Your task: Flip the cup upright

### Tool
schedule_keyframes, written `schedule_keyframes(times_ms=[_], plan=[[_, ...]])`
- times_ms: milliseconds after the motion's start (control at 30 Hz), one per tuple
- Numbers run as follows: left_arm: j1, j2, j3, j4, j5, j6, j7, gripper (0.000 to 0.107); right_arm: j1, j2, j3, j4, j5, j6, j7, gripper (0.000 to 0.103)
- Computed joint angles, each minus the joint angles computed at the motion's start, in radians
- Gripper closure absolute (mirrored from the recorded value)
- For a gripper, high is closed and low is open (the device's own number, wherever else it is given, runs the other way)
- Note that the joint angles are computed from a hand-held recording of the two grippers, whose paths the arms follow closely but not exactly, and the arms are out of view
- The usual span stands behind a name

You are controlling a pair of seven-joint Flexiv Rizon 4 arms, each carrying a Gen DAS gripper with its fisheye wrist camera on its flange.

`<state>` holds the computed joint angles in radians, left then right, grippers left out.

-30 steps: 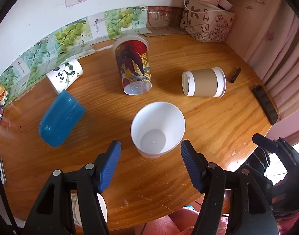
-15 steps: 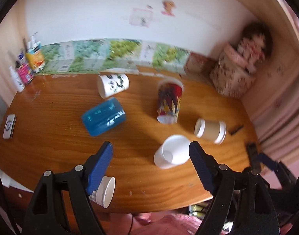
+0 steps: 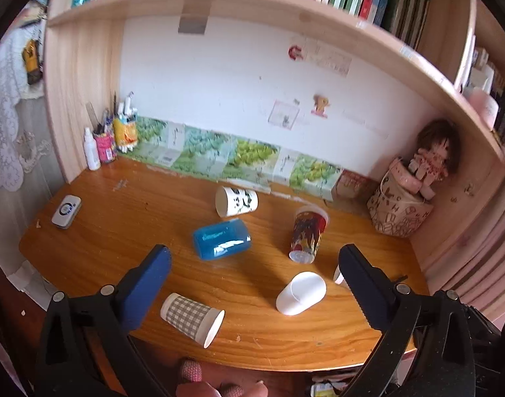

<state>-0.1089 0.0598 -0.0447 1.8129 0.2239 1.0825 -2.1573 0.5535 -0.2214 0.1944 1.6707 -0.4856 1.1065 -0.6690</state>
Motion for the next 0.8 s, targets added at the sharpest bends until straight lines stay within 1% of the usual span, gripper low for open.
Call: schedule_keyframes(times_ms=[100,133,167,300,400,500,567,667,800], plan=[[0.005,0.039,-0.012,0.014,0.090,0.007,-0.075,0.005,0.021,0.032,-0.025,0.041,-0.103,0.018,0.098,0.010],[0.008,0.052,-0.019,0.020,0.118,0.006,-0.096,0.005,0.025,0.043,-0.033,0.058,-0.149,0.028,0.143,0.002],[0.010,0.065,-0.026,0.027,0.138,0.008,-0.113,0.005,0.029,0.054,-0.039,0.074,-0.200,0.032,0.190,0.000],[0.029,0.113,-0.062,0.055,0.224,0.035,-0.195,0.005,0.022,0.104,-0.053,0.139,-0.476,0.047,0.423,0.000],[0.050,0.134,-0.094,0.055,0.291,0.045,-0.242,0.005,-0.006,0.127,-0.039,0.160,-0.621,0.047,0.523,0.000],[0.069,0.151,-0.122,0.053,0.348,0.065,-0.298,0.005,-0.035,0.147,-0.019,0.175,-0.690,0.036,0.595,0.000],[0.083,0.163,-0.145,0.046,0.390,0.052,-0.327,0.005,-0.052,0.160,-0.011,0.184,-0.730,0.030,0.638,0.000],[0.096,0.176,-0.170,0.036,0.438,0.024,-0.364,0.005,-0.070,0.161,0.001,0.186,-0.755,0.036,0.657,0.000],[0.098,0.176,-0.179,0.023,0.466,0.009,-0.383,0.005,-0.080,0.158,0.007,0.185,-0.763,0.044,0.664,0.000]])
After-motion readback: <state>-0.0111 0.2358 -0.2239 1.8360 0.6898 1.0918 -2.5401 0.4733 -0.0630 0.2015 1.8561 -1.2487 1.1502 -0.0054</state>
